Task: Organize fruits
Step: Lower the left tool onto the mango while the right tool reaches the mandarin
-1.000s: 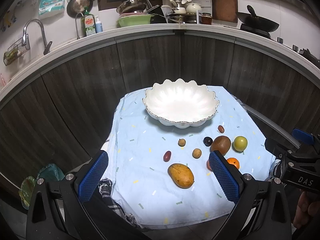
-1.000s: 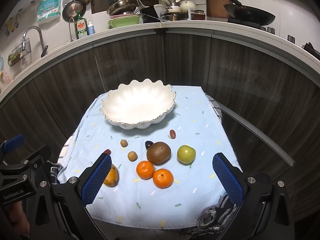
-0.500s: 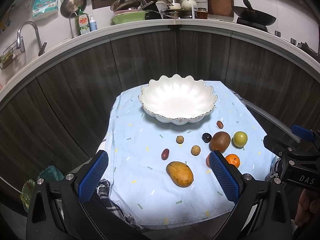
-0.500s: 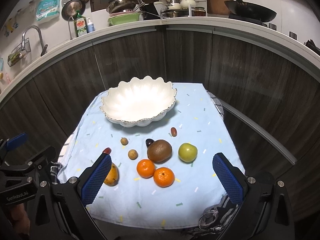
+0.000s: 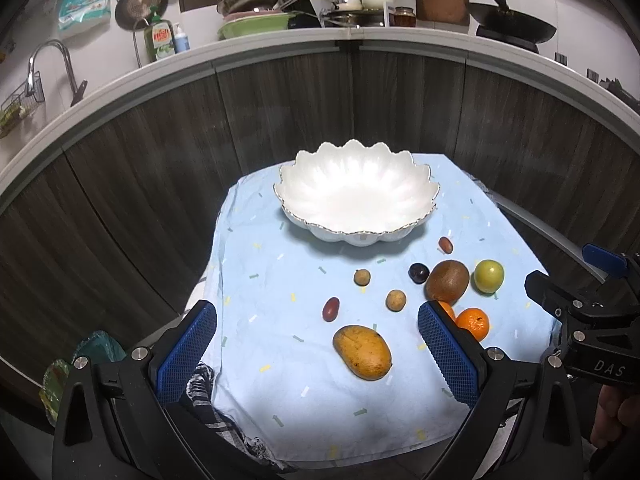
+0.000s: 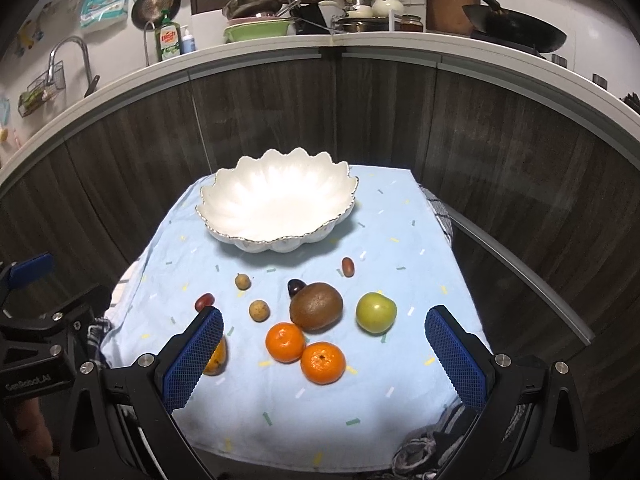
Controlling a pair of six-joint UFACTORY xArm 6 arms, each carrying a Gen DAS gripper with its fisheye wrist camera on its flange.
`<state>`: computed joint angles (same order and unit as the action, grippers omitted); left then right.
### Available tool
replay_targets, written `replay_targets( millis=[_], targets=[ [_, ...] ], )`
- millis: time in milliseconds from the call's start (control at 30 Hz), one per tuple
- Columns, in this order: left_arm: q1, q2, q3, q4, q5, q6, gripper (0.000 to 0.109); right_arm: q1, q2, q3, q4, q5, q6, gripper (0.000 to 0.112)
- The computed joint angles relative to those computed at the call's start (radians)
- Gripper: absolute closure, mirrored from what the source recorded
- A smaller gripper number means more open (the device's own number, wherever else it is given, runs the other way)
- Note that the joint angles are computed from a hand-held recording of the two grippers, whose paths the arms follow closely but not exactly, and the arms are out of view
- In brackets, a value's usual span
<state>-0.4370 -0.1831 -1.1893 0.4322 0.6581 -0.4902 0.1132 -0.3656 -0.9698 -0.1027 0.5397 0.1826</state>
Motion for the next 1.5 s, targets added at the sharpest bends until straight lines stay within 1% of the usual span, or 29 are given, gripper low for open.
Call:
replay_targets(
  millis=[233,400,667,867,933,1000,1267,1433,1500],
  targets=[
    [-0.001,0.048,-0.013,0.018,-0.017,-0.002,0.006,-0.006,0.037,-0.01,0.015,0.0,-0.026,0.01],
    [-0.001,0.083,-0.022,-0.034,-0.014,0.033,0.006,-0.012,0.059,-0.011,0.018,-0.004,-0.044,0.01],
    [0.001,0.133,-0.027,-0.056,-0.028,0.043,0.006,-0.01,0.1,-0.004,0.009,-0.022,-0.081,0.011],
    [-0.002,0.172,-0.035,-0.101,-0.019,0.073,0.008,-0.006,0.123,0.009,0.015,-0.025,-0.111,0.016],
    [0.0,0.184,-0.04,-0.119,-0.015,0.083,0.011,-0.008,0.13,0.012,0.022,-0.026,-0.122,0.017],
    [0.002,0.196,-0.041,-0.142,-0.013,0.095,0.011,-0.008,0.137,0.015,0.025,-0.029,-0.126,0.018],
    [0.008,0.258,-0.075,-0.251,0.029,0.164,0.014,-0.009,0.175,0.009,0.017,-0.012,-0.132,0.022],
    [0.008,0.289,-0.092,-0.291,0.042,0.186,0.015,-0.011,0.201,-0.003,0.037,0.006,-0.152,0.026],
    [0.008,0.303,-0.1,-0.306,0.049,0.198,0.015,-0.012,0.216,-0.013,0.055,0.019,-0.167,0.03]
  ],
)
